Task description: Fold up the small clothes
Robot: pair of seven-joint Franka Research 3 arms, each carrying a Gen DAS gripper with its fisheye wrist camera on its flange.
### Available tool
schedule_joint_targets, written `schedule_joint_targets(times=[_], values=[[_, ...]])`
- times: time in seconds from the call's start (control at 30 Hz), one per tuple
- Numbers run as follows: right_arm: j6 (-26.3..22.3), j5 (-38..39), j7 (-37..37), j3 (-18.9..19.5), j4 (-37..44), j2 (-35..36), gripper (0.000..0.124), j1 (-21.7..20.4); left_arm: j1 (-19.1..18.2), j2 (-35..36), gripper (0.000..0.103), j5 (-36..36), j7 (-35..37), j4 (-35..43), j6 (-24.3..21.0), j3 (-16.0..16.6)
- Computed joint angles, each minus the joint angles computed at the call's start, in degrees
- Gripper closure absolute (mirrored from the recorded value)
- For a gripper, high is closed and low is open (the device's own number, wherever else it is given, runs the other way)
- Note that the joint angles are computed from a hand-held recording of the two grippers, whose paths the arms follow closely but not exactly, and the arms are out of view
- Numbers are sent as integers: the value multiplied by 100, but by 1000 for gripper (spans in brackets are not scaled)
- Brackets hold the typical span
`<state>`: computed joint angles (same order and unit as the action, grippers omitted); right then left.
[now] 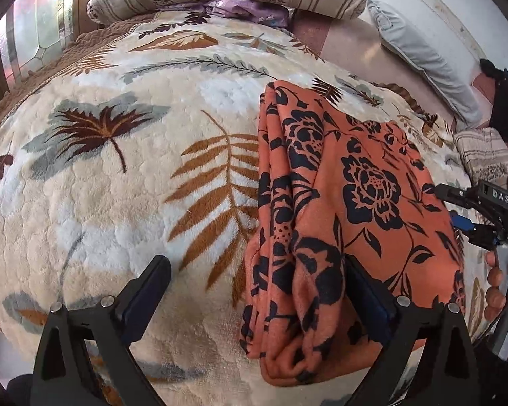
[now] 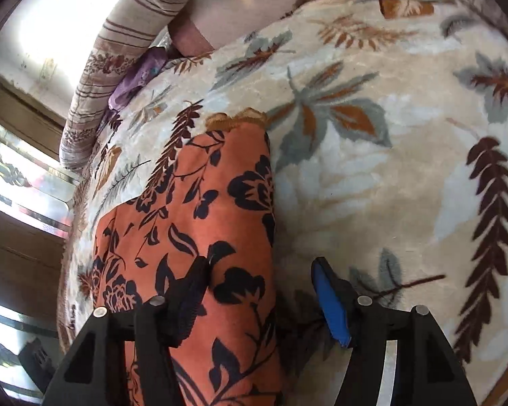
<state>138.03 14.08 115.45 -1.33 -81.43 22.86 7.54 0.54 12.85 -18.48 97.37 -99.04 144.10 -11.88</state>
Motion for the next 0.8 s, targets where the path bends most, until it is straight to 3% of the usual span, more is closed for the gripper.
schedule_joint_targets(times=[0.1, 0.17, 0.2, 0.23, 0.3, 0.37, 0.43, 0.47, 0.53, 0.63, 0.7, 0.8], values=[[650, -242, -349, 57, -486, -516, 58, 171, 289, -414, 4, -1094, 660, -437, 307, -181], [930, 647, -1199, 444, -669, -691, 54, -64, 18, -396, 4, -273, 130, -486, 246, 88], [924, 1352, -1769, 671, -691, -685, 52, -231, -120, -198, 3, 233, -201, -283, -172, 243], [809, 1819, -2060, 782, -762, -682, 49, -333, -70, -92, 4, 337, -326, -216, -298, 197], [297, 1788, -1695, 751, -591, -326, 49, -356, -46, -246, 4, 282, -353, -304, -186, 155], [654, 2347, -2010, 501, -911, -468, 50, -161, 56, -469, 4, -245, -18, -471, 23, 69], [599, 2136, -1813, 518, -840, -507, 50, -172, 49, -667, 4, -303, 59, -710, 367, 77], [540, 2073, -1815, 486, -807, -517, 50, -158, -81, -631, 4, 206, -258, -703, 358, 197], [476, 2118, -1989, 502, -801, -499, 50, -171, -165, -259, 3, 932, -745, -389, -223, 288], [429, 2307, -2007, 485, -941, -625, 50, -197, -86, -355, 3, 739, -683, -424, -172, 240], [165, 2261, -2008, 452, -748, -598, 50, -228, -128, -462, 3, 914, -777, -493, -17, 251], [101, 2837, -2477, 602, -123, -252, 50, -418, -190, -516, 3, 1164, -871, -502, 180, 264]])
